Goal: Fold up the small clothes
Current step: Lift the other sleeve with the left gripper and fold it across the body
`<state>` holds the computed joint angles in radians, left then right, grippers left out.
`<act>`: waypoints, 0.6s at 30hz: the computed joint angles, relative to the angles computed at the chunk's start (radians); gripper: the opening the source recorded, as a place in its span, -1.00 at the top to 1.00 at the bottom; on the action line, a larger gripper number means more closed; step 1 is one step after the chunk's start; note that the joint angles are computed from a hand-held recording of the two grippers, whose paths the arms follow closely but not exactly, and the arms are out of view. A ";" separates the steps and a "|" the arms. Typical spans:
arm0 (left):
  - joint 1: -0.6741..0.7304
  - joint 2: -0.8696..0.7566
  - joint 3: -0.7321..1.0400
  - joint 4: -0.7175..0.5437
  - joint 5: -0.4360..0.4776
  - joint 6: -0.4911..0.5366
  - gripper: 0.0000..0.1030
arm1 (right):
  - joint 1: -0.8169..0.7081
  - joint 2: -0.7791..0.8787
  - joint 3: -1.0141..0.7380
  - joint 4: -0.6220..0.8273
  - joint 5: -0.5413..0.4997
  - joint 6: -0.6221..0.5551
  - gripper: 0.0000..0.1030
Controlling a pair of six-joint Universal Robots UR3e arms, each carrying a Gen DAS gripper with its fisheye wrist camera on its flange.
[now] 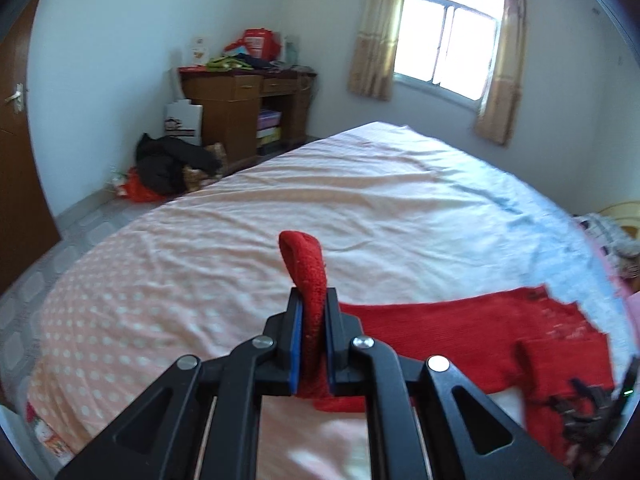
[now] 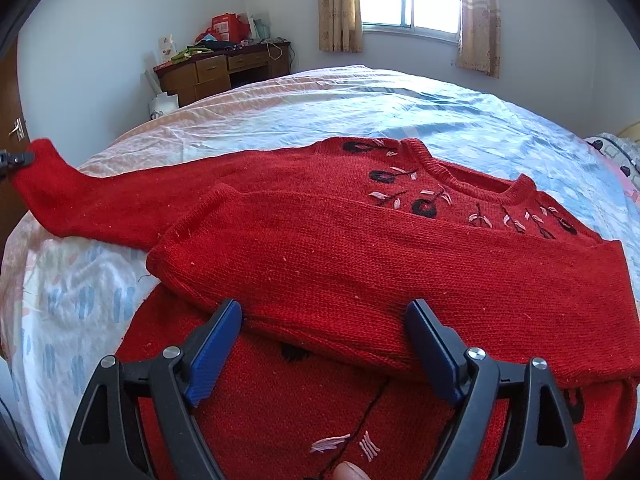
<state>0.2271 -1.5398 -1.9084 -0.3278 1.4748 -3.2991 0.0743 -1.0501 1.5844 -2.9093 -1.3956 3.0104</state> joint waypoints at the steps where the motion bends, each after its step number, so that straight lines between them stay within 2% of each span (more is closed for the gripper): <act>1: -0.003 0.014 0.005 -0.017 -0.021 -0.012 0.81 | -0.006 -0.003 -0.001 0.006 0.011 0.004 -0.65; 7: -0.048 -0.001 0.133 -0.091 -0.142 -0.073 0.81 | -0.072 -0.113 0.082 0.021 0.073 0.051 -0.65; 18: -0.193 -0.131 0.384 -0.136 -0.116 -0.151 0.82 | -0.299 -0.447 0.327 0.139 0.207 -0.017 -0.65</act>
<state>0.0337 -1.6708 -1.5240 -0.4636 1.3589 -3.4500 -0.2243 -1.4974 1.9111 -2.7708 -1.1891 2.9937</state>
